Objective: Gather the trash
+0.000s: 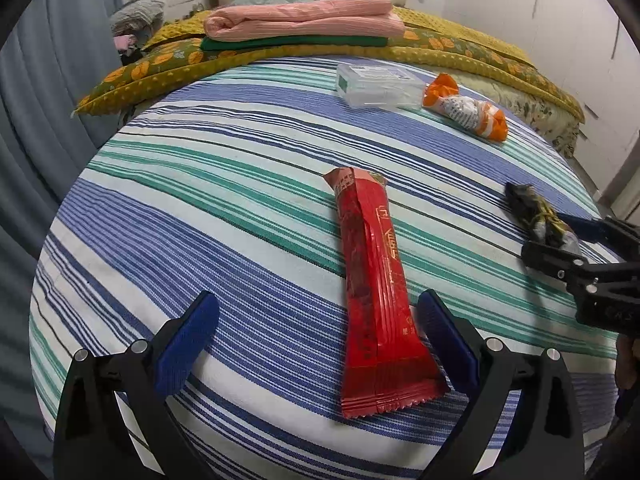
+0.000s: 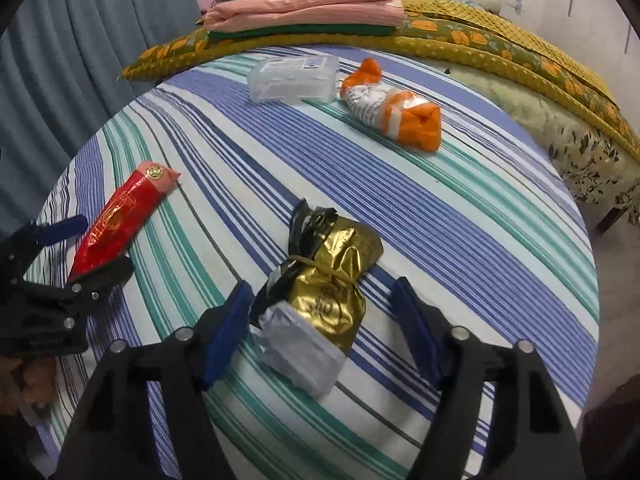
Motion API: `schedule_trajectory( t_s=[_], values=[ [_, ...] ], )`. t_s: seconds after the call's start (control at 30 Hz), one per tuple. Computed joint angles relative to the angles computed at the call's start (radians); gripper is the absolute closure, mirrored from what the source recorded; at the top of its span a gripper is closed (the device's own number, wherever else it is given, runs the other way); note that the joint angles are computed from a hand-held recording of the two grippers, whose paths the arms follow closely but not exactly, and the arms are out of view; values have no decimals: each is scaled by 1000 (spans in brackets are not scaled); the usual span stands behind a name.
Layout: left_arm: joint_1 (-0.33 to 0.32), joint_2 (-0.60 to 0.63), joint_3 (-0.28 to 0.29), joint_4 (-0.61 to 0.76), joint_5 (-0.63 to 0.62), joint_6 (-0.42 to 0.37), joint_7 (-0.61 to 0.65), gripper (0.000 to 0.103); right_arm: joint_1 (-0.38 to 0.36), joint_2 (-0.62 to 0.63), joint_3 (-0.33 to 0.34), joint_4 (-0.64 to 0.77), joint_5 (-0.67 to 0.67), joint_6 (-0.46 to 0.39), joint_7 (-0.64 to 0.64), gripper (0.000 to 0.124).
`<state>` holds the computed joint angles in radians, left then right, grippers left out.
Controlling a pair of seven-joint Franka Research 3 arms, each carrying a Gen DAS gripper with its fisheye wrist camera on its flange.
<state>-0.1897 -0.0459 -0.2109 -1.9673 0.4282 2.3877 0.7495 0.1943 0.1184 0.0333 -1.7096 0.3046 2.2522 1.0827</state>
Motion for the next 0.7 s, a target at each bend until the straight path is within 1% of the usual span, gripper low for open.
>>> schedule_trajectory(
  t_s=[0.07,0.1,0.13,0.17,0.2,0.23,0.27,0.3,0.33,0.47,0.53,0.7],
  values=[
    [2,-3,7,-1,-44,12,37,6,4,0,4,4,5,-4,-1,52],
    [4,-5,9,-2,-57,18,46,12,6,3,4,10,4,-8,14,52],
    [5,-5,9,1,-56,14,48,16,8,5,4,13,5,-9,32,55],
    [5,1,6,15,-45,-4,46,28,8,5,3,14,10,-8,47,69],
    [5,2,6,20,-44,-11,51,40,7,7,2,20,11,-17,55,76],
    [5,3,6,23,-49,-10,56,47,5,4,2,17,19,-17,54,77],
    [5,2,6,23,-55,-9,60,64,0,-4,1,9,34,-16,50,80],
    [4,-3,7,18,-66,1,69,75,-5,-18,1,-7,60,-5,38,80],
    [4,-12,8,5,-82,25,80,82,-11,-33,-1,-18,83,-10,23,80],
    [-3,-47,-2,-33,-84,78,63,86,-33,-99,-15,-81,178,9,-59,80],
    [-14,-59,-13,-40,-85,95,56,86,-45,-129,-28,-112,200,8,-85,80],
    [-60,-33,-42,5,-132,119,78,87,-98,-194,-81,-174,249,0,-131,80]
  ],
)
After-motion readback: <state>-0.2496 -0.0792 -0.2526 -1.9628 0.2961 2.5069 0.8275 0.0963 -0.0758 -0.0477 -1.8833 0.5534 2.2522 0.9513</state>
